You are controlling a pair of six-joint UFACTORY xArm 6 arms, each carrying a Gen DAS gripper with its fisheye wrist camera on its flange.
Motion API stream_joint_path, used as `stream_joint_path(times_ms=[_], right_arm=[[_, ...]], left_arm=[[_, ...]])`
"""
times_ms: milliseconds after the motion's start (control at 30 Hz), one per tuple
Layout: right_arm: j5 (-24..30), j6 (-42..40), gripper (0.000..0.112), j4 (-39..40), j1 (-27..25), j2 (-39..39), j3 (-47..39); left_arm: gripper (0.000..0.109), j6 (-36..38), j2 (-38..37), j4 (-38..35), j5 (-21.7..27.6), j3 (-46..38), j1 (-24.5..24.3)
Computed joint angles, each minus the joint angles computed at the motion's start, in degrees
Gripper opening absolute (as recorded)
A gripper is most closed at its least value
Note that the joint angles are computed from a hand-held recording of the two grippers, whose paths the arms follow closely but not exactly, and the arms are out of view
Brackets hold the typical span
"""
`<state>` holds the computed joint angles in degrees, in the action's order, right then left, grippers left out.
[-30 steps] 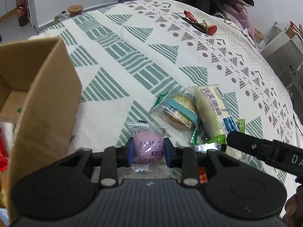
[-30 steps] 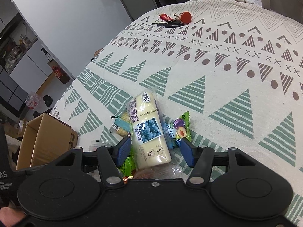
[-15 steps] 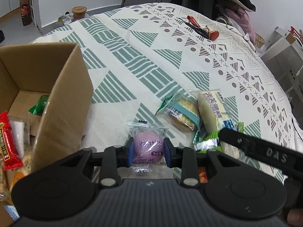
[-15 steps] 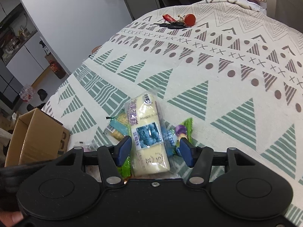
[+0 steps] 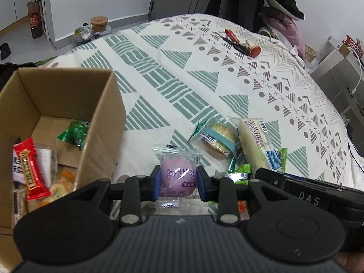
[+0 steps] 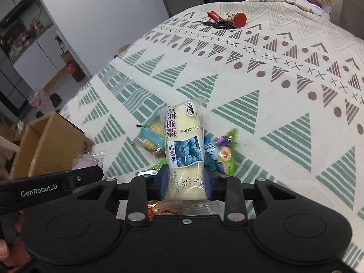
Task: Organize snacks
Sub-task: 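Carry the pink pack and white cake pack over the box with both tools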
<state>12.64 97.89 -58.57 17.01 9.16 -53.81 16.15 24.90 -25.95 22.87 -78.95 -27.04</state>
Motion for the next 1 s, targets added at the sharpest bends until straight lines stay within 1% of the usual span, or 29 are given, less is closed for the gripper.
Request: stream_joint_path(times_ms=[200,433,600,867,900,1000], right_arm=[[-1.5,12.5,0.03,-9.9,-0.1,-4.7,2.7],[-1.3,21.4,0.03,-17.5,1.6,-7.9,3.5],[0.5,23.4,0.03,-18.1,3.6,-9.2,3.1],[4.5,24.2,0.03,-17.8,7.6,-10.2,0.3],[4.6,25.5,0.03,-18.2,7.9,-10.0,-0.2],[2.6,31.7,0.03,-21.2,7.9,-8.6,-1.7]], left_arm=[[0.031,0.4,-3.7,-0.2,-1.3,2.9,0.0],[0.031,2.2,-8.2,-2.2,-2.6,6.1,0.2],[0.031,2.6,-11.0,-2.3,-2.8,8.0,1.1],[0.031,3.9,-13.6,-3.0,-2.0,8.6,3.4],[0.031,4.2,-13.8,-3.3,-1.9,8.5,3.7],[0.031,5.6,-14.2,-4.3,-1.7,8.2,4.9]])
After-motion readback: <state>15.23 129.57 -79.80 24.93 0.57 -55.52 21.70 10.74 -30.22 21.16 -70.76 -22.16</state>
